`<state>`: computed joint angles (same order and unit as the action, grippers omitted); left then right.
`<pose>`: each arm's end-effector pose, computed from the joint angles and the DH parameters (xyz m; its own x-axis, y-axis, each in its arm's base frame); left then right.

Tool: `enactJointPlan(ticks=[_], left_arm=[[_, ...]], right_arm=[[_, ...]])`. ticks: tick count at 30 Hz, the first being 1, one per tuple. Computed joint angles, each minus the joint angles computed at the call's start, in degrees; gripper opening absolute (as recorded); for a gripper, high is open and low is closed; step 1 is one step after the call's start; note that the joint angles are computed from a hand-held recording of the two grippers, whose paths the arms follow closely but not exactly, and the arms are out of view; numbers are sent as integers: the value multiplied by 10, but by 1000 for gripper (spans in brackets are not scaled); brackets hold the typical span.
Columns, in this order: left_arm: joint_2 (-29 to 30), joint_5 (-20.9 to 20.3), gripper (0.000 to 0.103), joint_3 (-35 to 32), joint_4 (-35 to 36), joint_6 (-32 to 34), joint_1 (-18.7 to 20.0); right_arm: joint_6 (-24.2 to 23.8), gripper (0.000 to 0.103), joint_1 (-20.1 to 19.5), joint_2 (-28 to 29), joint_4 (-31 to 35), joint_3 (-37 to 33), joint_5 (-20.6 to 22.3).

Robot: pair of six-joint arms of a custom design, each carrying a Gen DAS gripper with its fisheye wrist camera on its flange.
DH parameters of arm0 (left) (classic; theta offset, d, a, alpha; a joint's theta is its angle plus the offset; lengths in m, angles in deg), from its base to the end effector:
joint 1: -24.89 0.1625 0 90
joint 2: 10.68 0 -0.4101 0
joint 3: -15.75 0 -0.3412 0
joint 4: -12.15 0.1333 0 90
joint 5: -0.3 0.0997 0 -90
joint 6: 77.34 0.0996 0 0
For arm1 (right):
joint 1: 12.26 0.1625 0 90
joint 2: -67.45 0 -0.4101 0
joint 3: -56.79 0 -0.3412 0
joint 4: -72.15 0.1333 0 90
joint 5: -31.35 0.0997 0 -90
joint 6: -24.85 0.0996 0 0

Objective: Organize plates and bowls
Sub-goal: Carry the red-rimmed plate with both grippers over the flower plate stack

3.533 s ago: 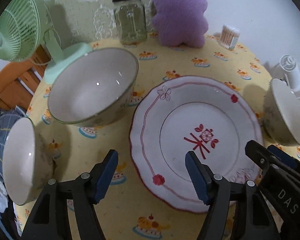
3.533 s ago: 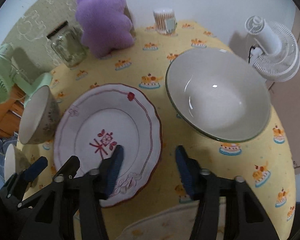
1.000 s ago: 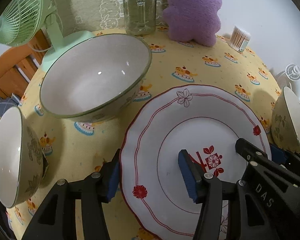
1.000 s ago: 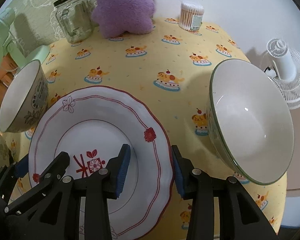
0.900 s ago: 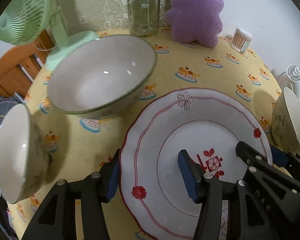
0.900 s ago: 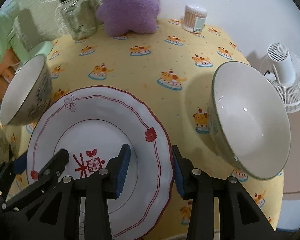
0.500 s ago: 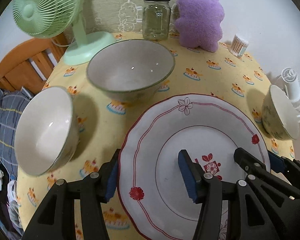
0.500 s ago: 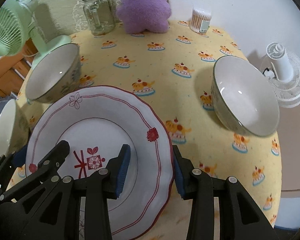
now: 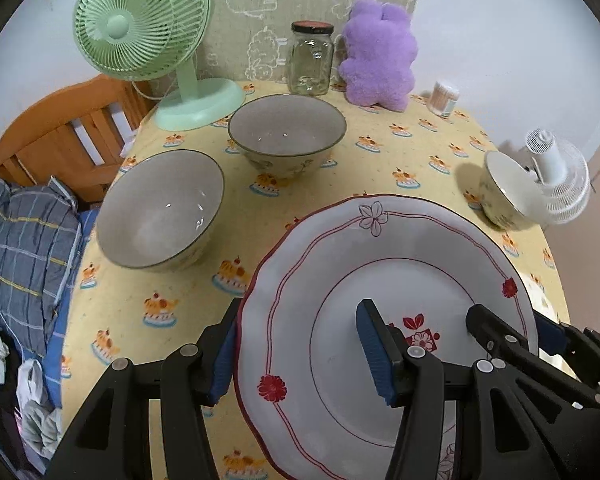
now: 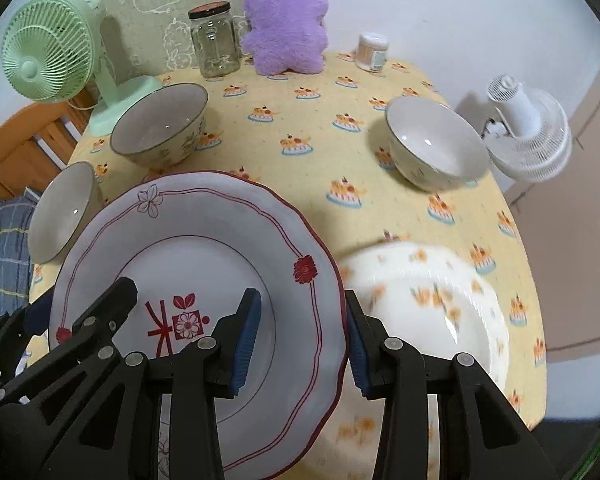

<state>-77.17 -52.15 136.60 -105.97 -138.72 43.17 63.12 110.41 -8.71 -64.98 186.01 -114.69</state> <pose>-0.3350 -0.3150 0.1464 -0.7442 0.1541 -0.6500 0.4143 0.8698 -0.2681 0.2567 -0.3065 0.2223 -0.6654 0.2252 0.7117 -0.1589 0.8888 -0.4299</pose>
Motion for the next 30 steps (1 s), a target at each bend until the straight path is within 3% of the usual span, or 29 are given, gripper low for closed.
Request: enactJointPlan(ticks=[9,15,23,30], left_arm=[[-14,-41,56,27,-15,-5,-46],[14,-60,56,18,-25,-9,-70],[89,-81,56,-24,-40,-44,-76],[157,-106,56,-61,-51,-80,-83]], right_arm=[[140,44,49,-57,120,23,-16],[159,44,50,-110,158,41,-21],[47,44,2,-195,123,77,-20],[-113,44,-79,-273,49,111,-2]])
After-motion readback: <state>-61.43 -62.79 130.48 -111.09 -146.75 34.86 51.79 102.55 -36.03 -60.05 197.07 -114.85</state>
